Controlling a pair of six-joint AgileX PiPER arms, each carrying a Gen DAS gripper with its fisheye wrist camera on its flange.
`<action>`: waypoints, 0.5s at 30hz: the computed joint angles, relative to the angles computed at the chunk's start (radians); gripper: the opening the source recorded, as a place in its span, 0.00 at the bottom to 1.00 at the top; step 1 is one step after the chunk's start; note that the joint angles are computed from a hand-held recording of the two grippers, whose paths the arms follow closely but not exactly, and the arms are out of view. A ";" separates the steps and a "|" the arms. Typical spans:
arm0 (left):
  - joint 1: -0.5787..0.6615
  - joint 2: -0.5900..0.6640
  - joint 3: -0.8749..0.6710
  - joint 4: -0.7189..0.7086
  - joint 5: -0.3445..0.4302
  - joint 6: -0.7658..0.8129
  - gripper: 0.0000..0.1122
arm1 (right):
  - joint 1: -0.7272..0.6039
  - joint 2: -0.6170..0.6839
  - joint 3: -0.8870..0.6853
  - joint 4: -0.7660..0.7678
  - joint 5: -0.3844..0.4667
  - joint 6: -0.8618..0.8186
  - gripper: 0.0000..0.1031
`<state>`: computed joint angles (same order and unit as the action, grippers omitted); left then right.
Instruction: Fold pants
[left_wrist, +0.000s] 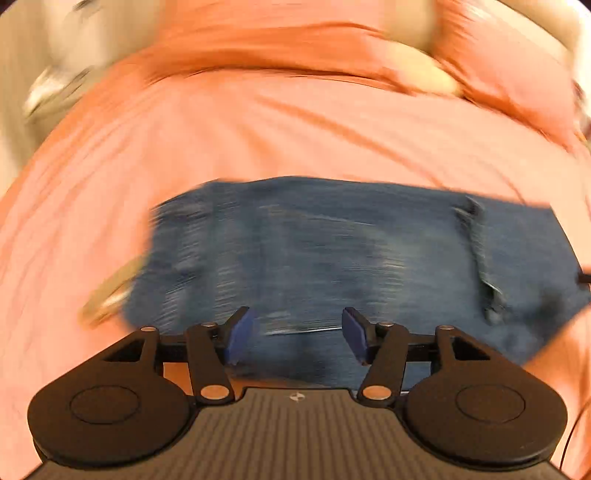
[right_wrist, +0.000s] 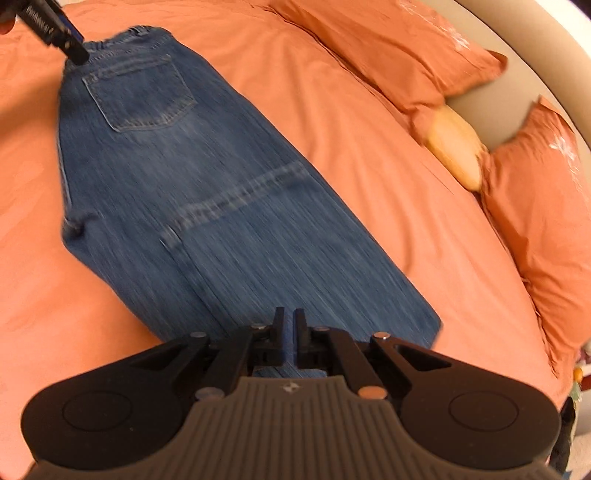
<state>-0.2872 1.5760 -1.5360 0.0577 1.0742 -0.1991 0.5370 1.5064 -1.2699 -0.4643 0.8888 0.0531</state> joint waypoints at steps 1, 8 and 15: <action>0.057 -0.012 0.021 -0.032 -0.007 0.001 0.60 | 0.018 0.025 -0.024 0.002 0.002 0.009 0.00; 0.346 -0.008 0.163 -0.258 -0.099 0.061 0.68 | 0.082 0.225 -0.215 0.034 0.008 -0.005 0.00; 0.477 0.064 0.244 -0.498 -0.177 0.194 0.78 | 0.067 0.407 -0.398 0.129 0.078 -0.134 0.04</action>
<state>0.1894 1.6401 -1.2920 -0.4408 0.8972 -0.0048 0.6036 1.9138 -1.6681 -0.3358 0.9666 -0.0806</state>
